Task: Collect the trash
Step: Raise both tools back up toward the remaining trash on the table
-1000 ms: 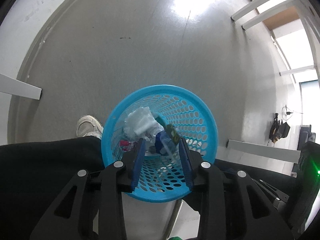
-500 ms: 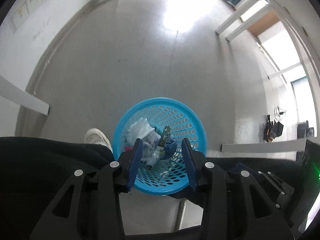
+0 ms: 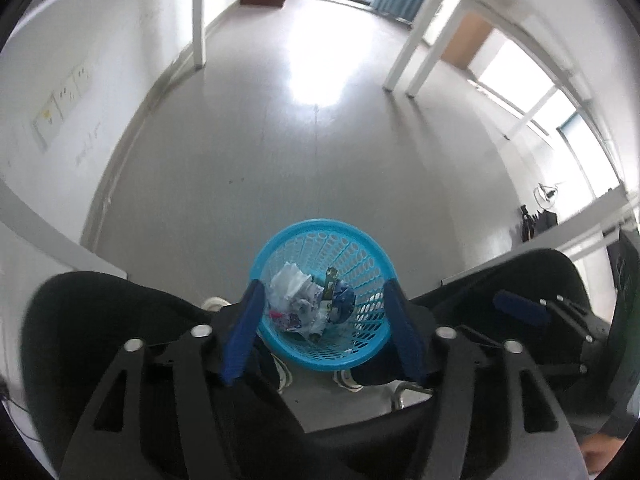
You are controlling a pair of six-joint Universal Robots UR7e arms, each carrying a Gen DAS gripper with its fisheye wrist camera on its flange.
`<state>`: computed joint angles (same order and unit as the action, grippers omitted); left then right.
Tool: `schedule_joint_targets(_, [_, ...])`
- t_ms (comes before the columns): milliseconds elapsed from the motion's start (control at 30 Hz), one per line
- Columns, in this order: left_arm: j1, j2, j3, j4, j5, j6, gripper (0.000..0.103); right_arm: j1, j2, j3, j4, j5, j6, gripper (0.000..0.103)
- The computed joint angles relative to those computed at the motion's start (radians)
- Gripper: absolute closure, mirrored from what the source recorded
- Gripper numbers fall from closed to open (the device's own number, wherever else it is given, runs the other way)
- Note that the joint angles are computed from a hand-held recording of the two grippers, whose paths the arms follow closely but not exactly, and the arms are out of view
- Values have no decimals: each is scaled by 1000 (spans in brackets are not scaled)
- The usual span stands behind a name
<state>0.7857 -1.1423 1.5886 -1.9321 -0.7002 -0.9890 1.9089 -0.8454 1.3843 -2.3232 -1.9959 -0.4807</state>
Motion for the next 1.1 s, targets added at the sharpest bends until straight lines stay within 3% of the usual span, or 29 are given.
schedule_joint_targets(233, [-102, -47, 42, 35, 77, -19, 16, 17, -136, 99, -38, 77, -52, 21])
schedule_joint_targets(333, [-145, -61, 59, 51, 128, -20, 6, 19, -188, 125, -61, 115, -53, 19])
schedule_joint_targets(467, [-188, -68, 48, 92, 145, -45, 6, 29, -233, 132, -93, 166, -67, 10])
schedule_joint_targets(733, [-253, -79, 19, 64, 220, -19, 6, 58, -256, 71, -128, 227, -81, 9])
schedule_joint_targets(1100, [-245, -10, -137, -97, 372, 269, 6, 90, -150, -168, -180, 259, -65, 9])
